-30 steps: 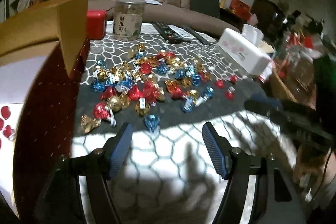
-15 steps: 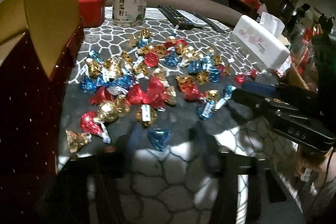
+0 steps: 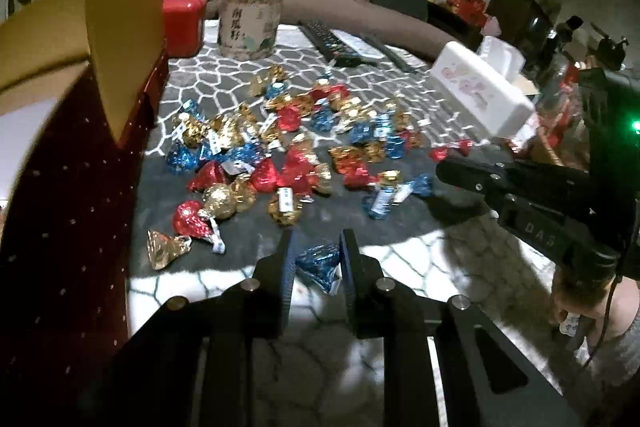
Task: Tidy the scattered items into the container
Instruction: 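Grasp a blue kiss with the left gripper while the right grasps another blue kiss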
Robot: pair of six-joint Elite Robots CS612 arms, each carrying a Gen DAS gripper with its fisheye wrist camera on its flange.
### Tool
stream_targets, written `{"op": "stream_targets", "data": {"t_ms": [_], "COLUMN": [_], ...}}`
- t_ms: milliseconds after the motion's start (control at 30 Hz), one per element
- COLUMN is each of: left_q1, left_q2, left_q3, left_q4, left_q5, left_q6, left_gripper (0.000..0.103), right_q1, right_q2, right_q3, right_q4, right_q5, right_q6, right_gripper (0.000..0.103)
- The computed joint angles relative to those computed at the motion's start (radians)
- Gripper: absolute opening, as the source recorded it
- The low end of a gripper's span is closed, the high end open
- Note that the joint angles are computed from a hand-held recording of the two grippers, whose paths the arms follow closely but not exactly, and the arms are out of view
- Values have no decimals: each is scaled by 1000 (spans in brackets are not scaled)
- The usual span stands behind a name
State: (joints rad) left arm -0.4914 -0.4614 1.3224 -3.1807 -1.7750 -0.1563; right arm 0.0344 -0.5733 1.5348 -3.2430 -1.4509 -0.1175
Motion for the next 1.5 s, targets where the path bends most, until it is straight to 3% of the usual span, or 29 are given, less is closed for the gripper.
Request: {"op": "stream_targets", "data": {"t_ms": [233,433,567,767,800,867,933,1033,1233,1300,1500], "left_q1": [18,53,83,131,136,144,149,154,177,182,188], "left_q2": [-68,-136,-160,-140,-133,-118,-109,-104,-109,-119,-128], "left_q3": [76,136,156,140,132,114,102,92,66,62,17], "left_q4": [-53,-108,-120,-135,-136,-143,-146,-136,-129,-109,-42], "left_q5": [-88,-116,-115,-153,-167,-187,-202,-209,-229,-214,-166], "left_q6": [-34,-60,-68,-144,-157,-175,-189,-192,-215,-185,-104], "left_gripper": [22,22,22,22,22,22,22,22,22,22,22], "right_q1": [-21,-14,5,17,17,20,20,15,14,15,3], "right_q2": [-60,-110,-82,-25,-19,-6,7,20,19,7,-54], "right_q3": [81,122,75,-23,-31,-48,-69,-87,-77,-59,3], "right_q4": [-49,-33,33,170,173,174,203,244,215,194,108], "right_q5": [85,54,-31,-67,-59,-70,-71,-38,-28,-26,90], "right_q6": [83,75,14,-87,-97,-117,-142,-165,-153,-150,-92], "right_gripper": [1,2,16,19,24,56,52,23,19,19,19]}}
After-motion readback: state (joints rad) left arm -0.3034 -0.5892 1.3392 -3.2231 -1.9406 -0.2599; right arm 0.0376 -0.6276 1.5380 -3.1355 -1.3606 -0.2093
